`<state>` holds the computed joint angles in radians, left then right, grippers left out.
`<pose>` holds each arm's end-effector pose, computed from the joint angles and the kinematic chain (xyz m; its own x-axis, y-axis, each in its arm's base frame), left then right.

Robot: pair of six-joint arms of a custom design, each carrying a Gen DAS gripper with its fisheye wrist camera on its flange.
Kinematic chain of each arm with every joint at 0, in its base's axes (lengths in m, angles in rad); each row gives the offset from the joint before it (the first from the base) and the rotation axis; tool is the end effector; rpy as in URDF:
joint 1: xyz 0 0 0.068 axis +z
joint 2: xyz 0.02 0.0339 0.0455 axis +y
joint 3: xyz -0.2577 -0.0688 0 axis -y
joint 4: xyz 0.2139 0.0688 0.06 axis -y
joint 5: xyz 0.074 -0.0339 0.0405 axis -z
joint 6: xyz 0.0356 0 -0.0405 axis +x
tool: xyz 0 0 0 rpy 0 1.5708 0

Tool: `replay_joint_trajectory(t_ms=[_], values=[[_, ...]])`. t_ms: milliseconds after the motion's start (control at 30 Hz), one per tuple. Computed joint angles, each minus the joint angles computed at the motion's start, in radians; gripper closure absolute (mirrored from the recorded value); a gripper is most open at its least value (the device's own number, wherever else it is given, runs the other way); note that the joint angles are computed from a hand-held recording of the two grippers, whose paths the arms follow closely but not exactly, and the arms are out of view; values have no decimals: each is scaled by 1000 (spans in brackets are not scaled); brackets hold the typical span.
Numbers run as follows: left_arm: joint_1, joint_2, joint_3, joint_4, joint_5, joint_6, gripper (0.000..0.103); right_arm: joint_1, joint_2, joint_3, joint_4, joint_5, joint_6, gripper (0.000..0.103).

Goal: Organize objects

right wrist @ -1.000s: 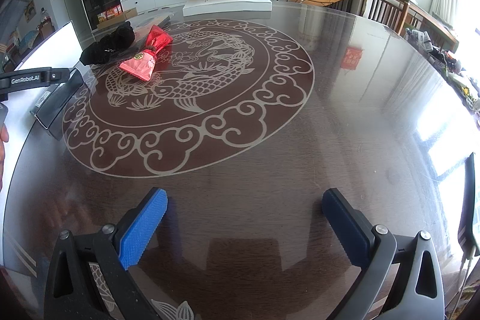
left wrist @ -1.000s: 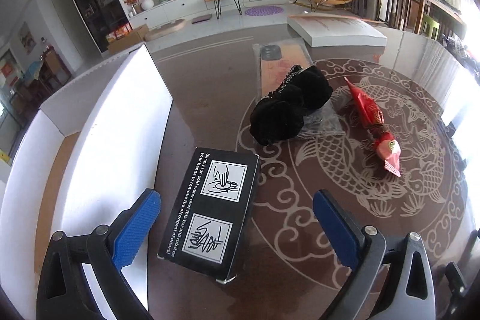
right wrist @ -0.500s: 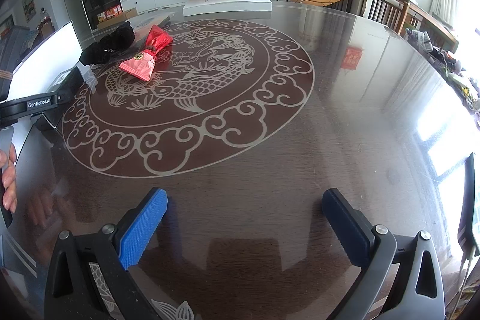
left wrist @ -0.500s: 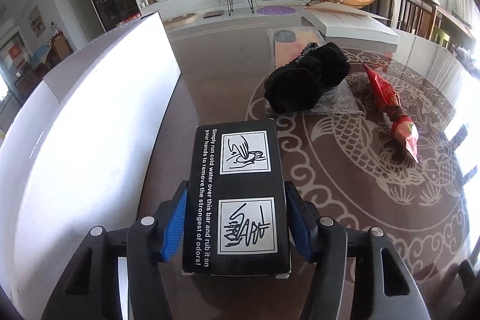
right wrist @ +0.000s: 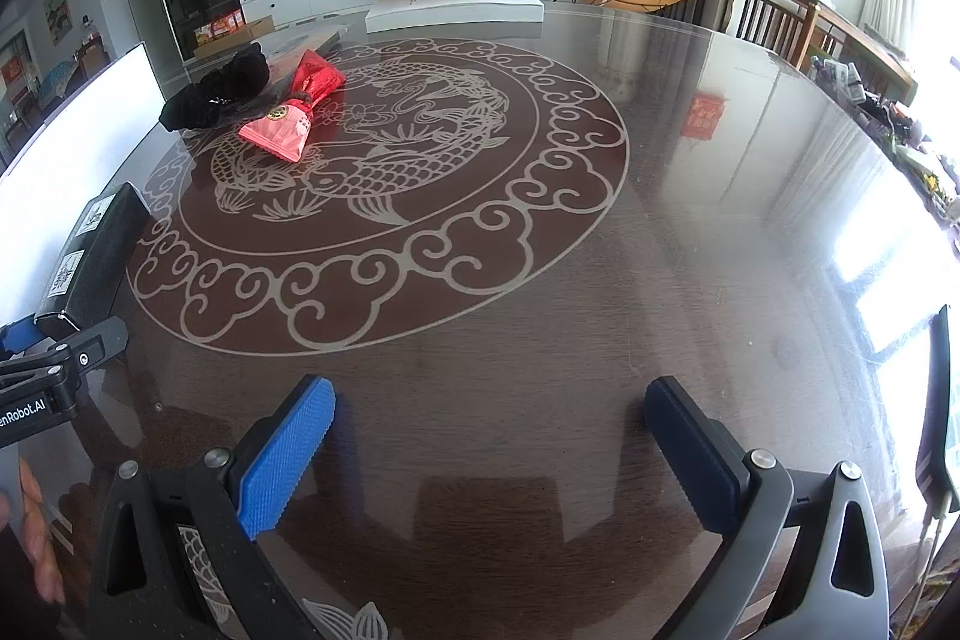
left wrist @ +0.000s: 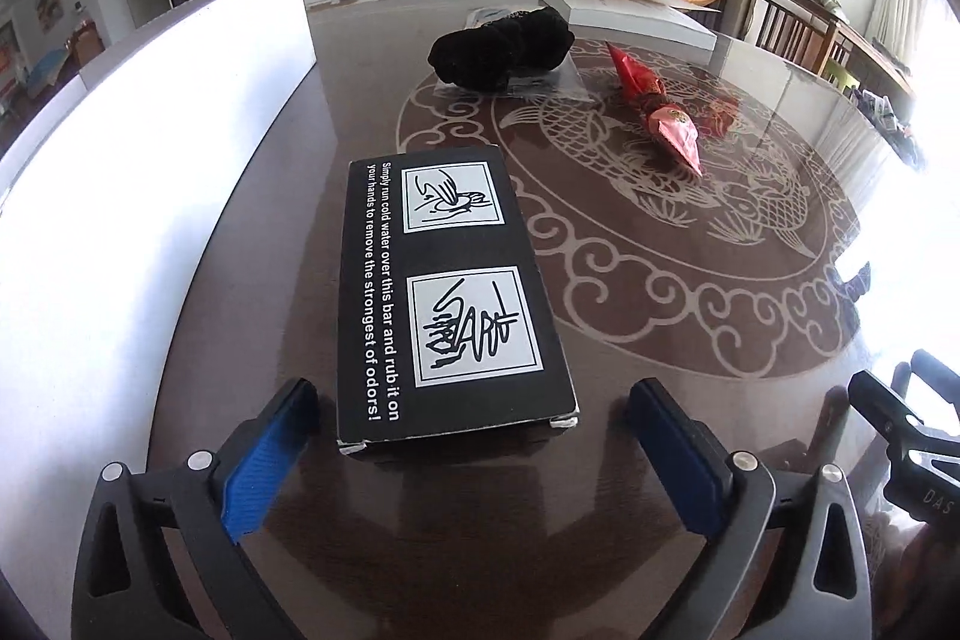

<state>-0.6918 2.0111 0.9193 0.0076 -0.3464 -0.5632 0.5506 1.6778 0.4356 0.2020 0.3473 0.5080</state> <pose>0.2633 -0.2024 0.0894 -0.8307 0.0360 -0.5556 0.0405 0.9992 0.0041 0.2004 0.1088 0.0939 -0.8101 0.0394 -0.5849 0.0560 0.9984 -0.0103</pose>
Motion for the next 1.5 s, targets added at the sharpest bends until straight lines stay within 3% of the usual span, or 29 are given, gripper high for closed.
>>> replay_joint_trajectory(t_ms=[467, 733, 1033, 1500], values=[[-32, -22, -27, 2, -20, -29, 0, -3, -5, -4, 3, -3, -2, 0], [-17, -22, 19, -80, 17, -18, 0, -2, -7, -5, 2, -3, 2, 0], [-25, -37, -65, 61, -5, 35, 0, 0, -5, -3, -2, 0, 0, 0], [-23, -37, -64, 62, -2, 39, 0, 3, -4, -2, -3, 1, 2, 0]])
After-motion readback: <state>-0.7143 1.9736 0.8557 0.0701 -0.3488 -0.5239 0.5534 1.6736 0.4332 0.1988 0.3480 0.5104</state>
